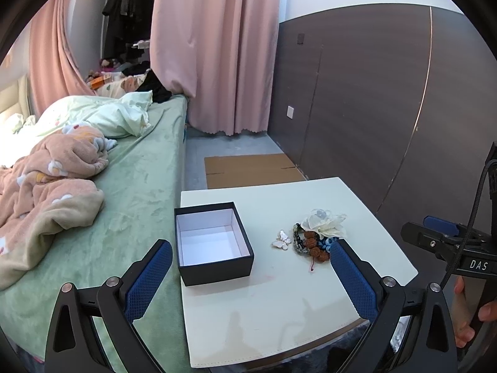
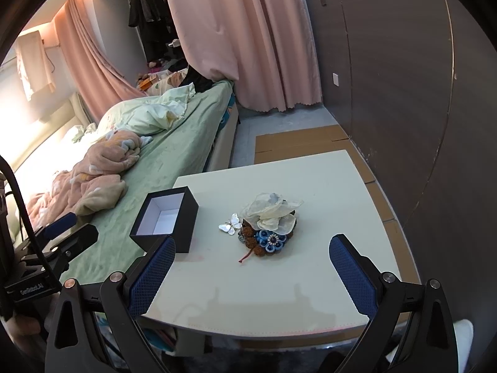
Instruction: Organize jewelry
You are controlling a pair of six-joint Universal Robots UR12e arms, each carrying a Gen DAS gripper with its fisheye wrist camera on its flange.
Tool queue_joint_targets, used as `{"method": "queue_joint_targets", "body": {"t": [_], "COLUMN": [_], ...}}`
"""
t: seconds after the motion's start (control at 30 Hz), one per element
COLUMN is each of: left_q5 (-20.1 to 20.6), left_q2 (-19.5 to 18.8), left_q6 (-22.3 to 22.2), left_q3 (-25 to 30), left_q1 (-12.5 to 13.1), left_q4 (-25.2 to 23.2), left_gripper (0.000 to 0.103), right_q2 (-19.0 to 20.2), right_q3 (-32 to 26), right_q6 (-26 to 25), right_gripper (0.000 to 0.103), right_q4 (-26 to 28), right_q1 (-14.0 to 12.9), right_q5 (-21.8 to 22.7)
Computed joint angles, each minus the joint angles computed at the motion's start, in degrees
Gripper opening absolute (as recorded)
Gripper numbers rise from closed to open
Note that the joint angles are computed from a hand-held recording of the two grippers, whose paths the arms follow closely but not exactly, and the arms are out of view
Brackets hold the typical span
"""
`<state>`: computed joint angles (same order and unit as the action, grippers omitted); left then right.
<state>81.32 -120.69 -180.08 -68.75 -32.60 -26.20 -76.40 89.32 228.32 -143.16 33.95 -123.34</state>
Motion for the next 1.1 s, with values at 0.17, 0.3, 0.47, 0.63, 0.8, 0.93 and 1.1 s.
{"method": "queue_joint_targets", "body": {"t": [0.17,0.3,0.47,0.63,0.8,0.93,1.1], "left_q5": [-0.1,-0.1,-0.2,-0.2,-1.5,-3.1,-4.9], "left_q2": [0.1,0.0,0.0,-0.1,-1.1,-2.3,-3.8], "left_q6": [-0.1,0.0,-0.1,0.1,-0.5,-0.8,-0.4], "left_q3": [-0.1,-0.1,0.0,0.4,2.0,3.8,5.9], "left_q1": [0.0,0.1,0.0,-0.1,-0.3,-0.4,-0.7], "left_q4": [-0.1,0.0,-0.1,-0.6,-1.6,-3.0,-4.0], "left_gripper": [0.101,0.101,0.101,0.101,0.101,0.101,0.101], "right_q2": [-0.1,0.0,-0.1,-0.3,-0.7,-1.2,-1.8], "right_q3": [0.1,0.1,0.1,0.4,1.2,1.9,3.0], "right_q6": [-0.2,0.0,-0.1,0.4,1.7,2.8,4.7], "right_gripper": [0.1,0.1,0.1,0.1,0.1,0.1,0.1], "right_q4": [-0.1,-0.1,-0.1,-0.1,-0.9,-1.6,-1.6], "right_q1": [0.0,0.0,0.0,-0.3,-1.2,-1.9,-3.0], "right_q5": [0.0,0.0,0.0,0.3,1.2,1.5,2.9]}}
